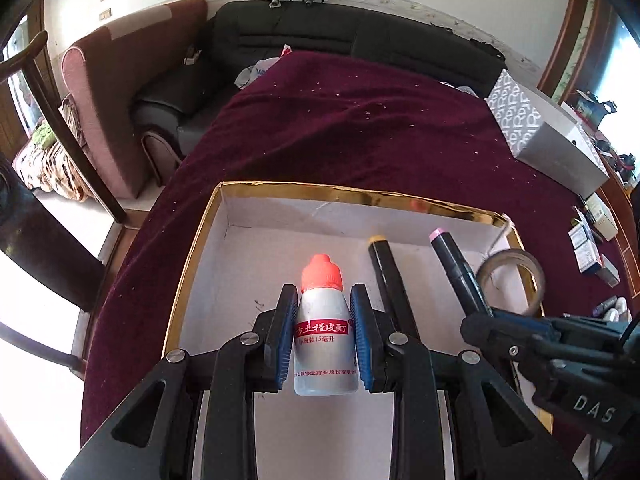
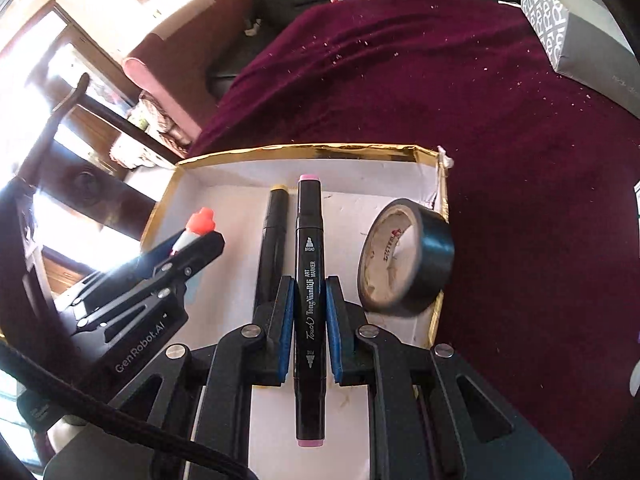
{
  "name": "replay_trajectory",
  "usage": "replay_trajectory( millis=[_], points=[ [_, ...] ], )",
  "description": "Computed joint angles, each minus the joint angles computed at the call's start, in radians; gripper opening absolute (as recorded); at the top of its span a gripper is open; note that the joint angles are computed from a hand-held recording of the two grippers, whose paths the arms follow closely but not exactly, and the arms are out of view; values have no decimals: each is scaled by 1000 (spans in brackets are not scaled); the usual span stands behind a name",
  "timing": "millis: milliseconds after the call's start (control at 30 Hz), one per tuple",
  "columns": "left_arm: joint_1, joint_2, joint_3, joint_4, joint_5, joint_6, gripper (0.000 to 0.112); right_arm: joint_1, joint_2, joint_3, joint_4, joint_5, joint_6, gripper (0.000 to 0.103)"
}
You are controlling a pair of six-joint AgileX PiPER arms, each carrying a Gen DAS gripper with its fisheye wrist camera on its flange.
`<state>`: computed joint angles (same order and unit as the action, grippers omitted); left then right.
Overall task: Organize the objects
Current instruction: 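Lower marker and orange-capped bottle into the white box and open both tools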
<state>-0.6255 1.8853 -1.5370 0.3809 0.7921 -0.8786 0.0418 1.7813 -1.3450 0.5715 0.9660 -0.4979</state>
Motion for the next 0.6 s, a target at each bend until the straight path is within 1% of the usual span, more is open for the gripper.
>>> replay_trajectory(
  millis=[67, 167, 433, 600],
  points=[
    [6, 8, -2, -2, -6, 1, 23, -3, 12, -7, 4, 6, 3, 13],
    [3, 12, -6, 3, -1, 3, 23, 11, 18, -6, -8, -9, 17, 13],
    [-10, 38, -39, 54, 40, -32, 23, 24, 29, -11, -24, -26, 29, 13],
    [-13, 30, -31, 103, 61, -97, 24, 26, 29, -8, -18, -31, 29, 13]
  ],
)
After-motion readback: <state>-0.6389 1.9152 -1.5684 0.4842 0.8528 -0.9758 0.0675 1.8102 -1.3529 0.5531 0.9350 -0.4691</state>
